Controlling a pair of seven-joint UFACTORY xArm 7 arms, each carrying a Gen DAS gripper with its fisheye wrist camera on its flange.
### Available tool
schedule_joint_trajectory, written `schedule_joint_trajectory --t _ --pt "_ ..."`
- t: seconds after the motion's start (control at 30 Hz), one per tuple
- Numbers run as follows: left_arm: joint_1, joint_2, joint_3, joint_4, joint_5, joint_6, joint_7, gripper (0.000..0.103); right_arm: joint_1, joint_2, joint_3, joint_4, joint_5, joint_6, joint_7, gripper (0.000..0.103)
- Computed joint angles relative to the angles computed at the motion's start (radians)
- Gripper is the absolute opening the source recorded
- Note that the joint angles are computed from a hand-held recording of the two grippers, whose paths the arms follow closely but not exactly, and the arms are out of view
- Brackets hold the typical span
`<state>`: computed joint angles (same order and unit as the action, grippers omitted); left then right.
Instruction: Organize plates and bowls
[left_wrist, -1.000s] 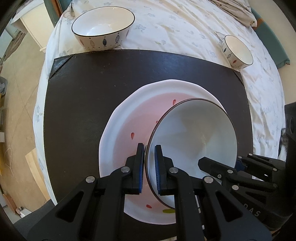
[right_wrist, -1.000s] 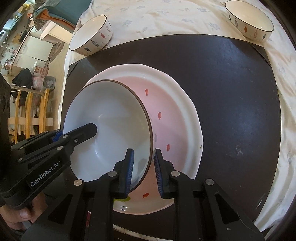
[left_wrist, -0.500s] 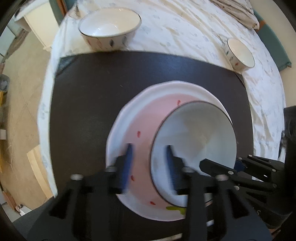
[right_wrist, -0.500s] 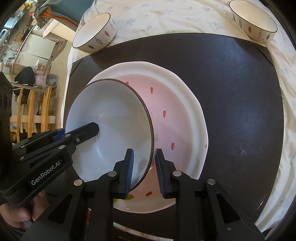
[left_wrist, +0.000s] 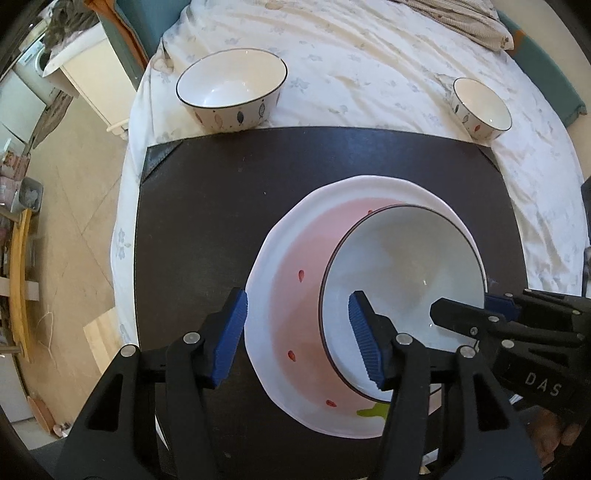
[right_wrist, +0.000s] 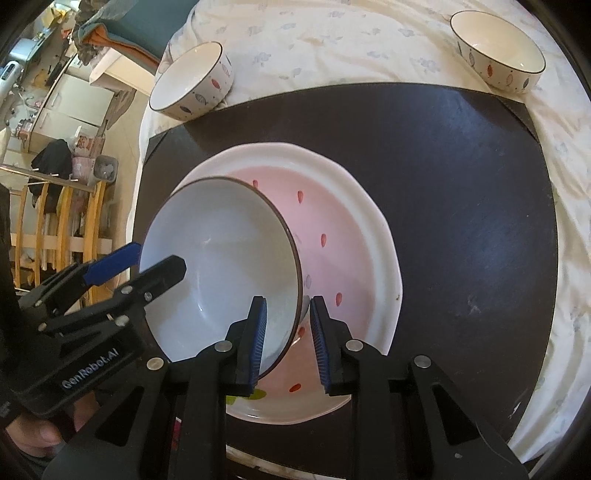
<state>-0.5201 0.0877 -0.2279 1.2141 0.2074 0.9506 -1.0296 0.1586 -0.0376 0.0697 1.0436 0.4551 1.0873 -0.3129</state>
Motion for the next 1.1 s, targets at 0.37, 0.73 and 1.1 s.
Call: schedule_joint_trajectory --t 0.37,0.73,1.1 --pt "-0.001 -0.036 -0.003 -0.009 0.075 0.007 -0.042 0.053 -0.005 -0.039 -0.012 -0.013 0.078 -0.044 -0.052 0.072" --pt "0.020 -0.103 -0.020 -0.077 0.085 -0.122 -0.068 0.054 0.000 -0.088 -0.036 -0.025 0.186 -0.107 -0.112 0.095" --pt "-0.011 -0.108 -0.049 0.000 0.362 0.012 -0.270 0.054 -0.021 -0.103 -0.060 -0.002 0.255 -0.097 -0.113 0.095"
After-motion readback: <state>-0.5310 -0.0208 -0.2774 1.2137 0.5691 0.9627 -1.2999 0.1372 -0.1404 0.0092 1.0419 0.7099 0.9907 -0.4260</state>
